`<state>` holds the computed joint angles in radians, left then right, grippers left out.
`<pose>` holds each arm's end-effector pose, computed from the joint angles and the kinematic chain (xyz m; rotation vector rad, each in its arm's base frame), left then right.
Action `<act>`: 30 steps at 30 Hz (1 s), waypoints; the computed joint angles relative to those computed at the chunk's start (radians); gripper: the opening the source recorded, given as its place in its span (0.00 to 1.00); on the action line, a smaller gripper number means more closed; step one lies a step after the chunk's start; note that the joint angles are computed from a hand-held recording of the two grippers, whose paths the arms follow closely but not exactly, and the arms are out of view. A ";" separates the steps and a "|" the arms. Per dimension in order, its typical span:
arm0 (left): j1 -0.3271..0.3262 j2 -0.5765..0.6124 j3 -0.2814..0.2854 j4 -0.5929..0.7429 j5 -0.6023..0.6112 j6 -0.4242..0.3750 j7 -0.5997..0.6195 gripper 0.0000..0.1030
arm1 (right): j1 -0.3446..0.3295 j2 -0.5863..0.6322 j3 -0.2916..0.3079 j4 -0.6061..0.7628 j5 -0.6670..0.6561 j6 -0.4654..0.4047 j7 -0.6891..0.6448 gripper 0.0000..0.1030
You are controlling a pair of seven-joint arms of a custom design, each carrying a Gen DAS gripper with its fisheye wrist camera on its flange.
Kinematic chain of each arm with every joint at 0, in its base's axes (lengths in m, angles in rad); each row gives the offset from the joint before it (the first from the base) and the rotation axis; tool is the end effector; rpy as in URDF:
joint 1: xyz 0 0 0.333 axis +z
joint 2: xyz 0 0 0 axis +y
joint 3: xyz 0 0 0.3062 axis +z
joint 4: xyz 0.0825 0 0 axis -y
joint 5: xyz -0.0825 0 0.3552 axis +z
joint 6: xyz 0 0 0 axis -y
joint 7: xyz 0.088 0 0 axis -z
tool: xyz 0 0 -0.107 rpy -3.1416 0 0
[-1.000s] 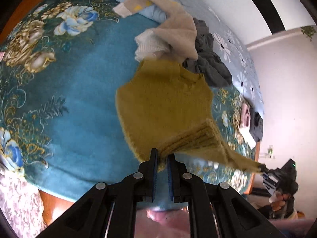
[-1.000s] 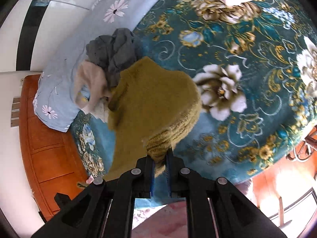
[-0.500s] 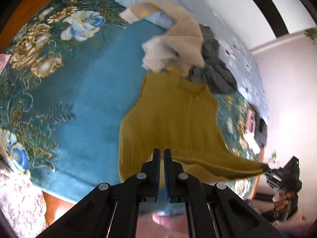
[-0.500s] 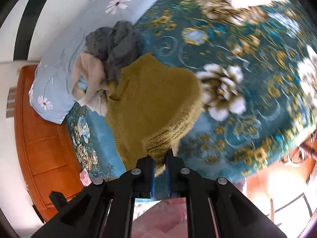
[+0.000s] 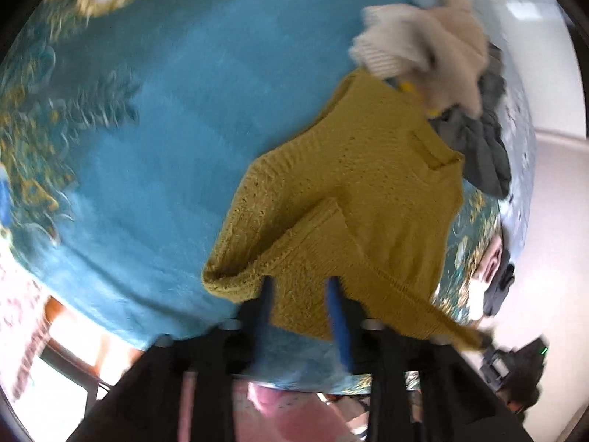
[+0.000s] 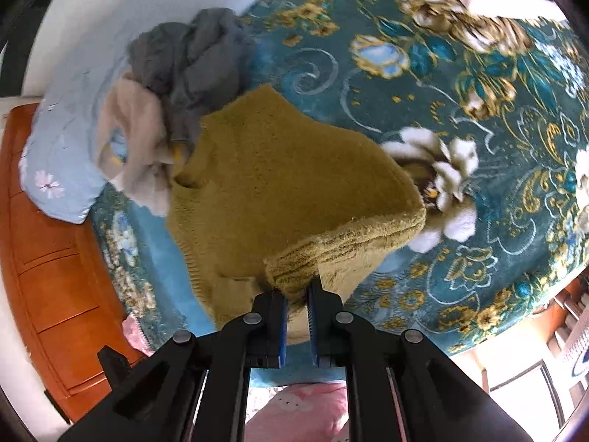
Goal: Fold clothes
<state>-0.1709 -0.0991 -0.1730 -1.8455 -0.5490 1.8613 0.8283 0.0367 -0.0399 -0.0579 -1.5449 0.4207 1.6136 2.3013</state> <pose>0.4728 -0.2162 0.5785 2.2974 -1.3186 0.3152 0.5185 0.0304 0.6601 -1.1320 2.5907 0.4882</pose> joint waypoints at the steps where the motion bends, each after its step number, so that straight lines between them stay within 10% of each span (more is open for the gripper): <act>1: -0.002 0.014 -0.003 -0.003 0.001 0.016 -0.003 0.39 | -0.001 -0.007 -0.001 -0.017 -0.002 -0.002 0.008 0.09; 16: -0.059 0.334 -0.084 0.201 0.097 0.022 0.156 0.62 | -0.009 -0.050 -0.010 -0.073 -0.037 -0.058 0.067 0.10; 18: -0.061 0.326 -0.087 0.194 0.098 0.023 0.168 0.58 | -0.009 -0.039 -0.009 -0.062 -0.035 -0.060 0.064 0.10; 20: -0.065 0.320 -0.088 0.199 0.115 0.001 0.175 0.13 | -0.009 -0.026 -0.008 -0.057 -0.032 -0.057 0.065 0.10; 30: -0.048 0.181 -0.053 0.147 0.131 0.166 0.225 0.10 | -0.018 0.116 -0.002 0.099 0.001 -0.014 0.038 0.10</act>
<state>-0.2186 0.0822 -0.2264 -1.6989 -0.4182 2.0275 1.0532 0.0187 0.0756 -0.0595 -1.4462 0.4219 1.5997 2.3397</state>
